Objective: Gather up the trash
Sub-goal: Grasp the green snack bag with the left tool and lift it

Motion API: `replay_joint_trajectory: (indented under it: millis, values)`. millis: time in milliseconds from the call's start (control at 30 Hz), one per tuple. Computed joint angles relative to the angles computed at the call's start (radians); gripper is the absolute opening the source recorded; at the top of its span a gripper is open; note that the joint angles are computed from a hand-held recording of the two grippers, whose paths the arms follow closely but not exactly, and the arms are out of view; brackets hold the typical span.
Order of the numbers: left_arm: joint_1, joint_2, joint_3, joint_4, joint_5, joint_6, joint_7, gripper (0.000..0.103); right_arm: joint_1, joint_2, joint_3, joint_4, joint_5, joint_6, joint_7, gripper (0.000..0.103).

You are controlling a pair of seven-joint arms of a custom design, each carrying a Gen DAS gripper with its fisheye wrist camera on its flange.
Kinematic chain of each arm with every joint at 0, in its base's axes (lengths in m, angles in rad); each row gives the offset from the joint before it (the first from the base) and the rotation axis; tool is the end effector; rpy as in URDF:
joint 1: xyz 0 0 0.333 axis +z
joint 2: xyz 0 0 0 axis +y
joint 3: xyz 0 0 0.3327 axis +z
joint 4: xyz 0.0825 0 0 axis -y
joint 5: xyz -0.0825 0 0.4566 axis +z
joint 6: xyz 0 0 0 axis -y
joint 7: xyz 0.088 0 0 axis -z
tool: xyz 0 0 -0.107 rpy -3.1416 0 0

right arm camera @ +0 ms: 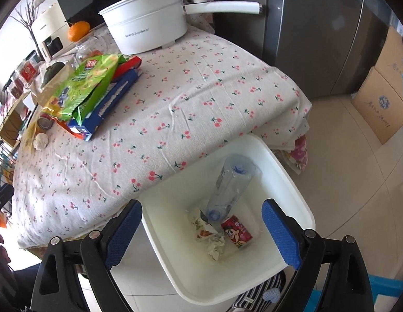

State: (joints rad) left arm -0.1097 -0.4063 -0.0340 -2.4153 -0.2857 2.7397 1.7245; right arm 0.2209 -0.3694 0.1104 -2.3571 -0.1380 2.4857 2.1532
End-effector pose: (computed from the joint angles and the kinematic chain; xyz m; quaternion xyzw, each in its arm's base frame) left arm 0.5250 -0.0660 0.5298 -0.6315 0.6835 -0.3148 0.1870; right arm 0.5061 0.1780 0.5103 -0.6269 0.7363 -0.1490 0.2067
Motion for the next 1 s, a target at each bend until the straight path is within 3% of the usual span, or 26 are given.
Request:
replay_joint_trajectory:
  millis: [233,400,633,800,1000]
  values:
    - [0.011,0.080,-0.012,0.078,0.051,-0.017,0.028,0.102,0.016,0.067,0.024,0.086,-0.058,0.015,-0.029,0.103]
    - [-0.034,0.150,0.009,0.154,-0.077,-0.029,0.123,0.102,0.030,0.118,0.023,0.148,-0.090,0.009,-0.058,0.103]
    - [0.013,0.279,-0.058,0.295,-0.016,-0.113,0.067,0.102,0.025,0.172,0.013,0.216,-0.123,-0.014,-0.035,0.103]
    - [0.015,0.351,-0.070,0.364,-0.152,-0.109,0.081,0.100,0.024,0.201,0.006,0.255,-0.162,-0.024,-0.016,0.103]
    - [0.026,0.424,-0.100,0.432,-0.286,-0.080,0.103,0.085,0.031,0.230,0.002,0.293,-0.185,-0.048,-0.004,0.103]
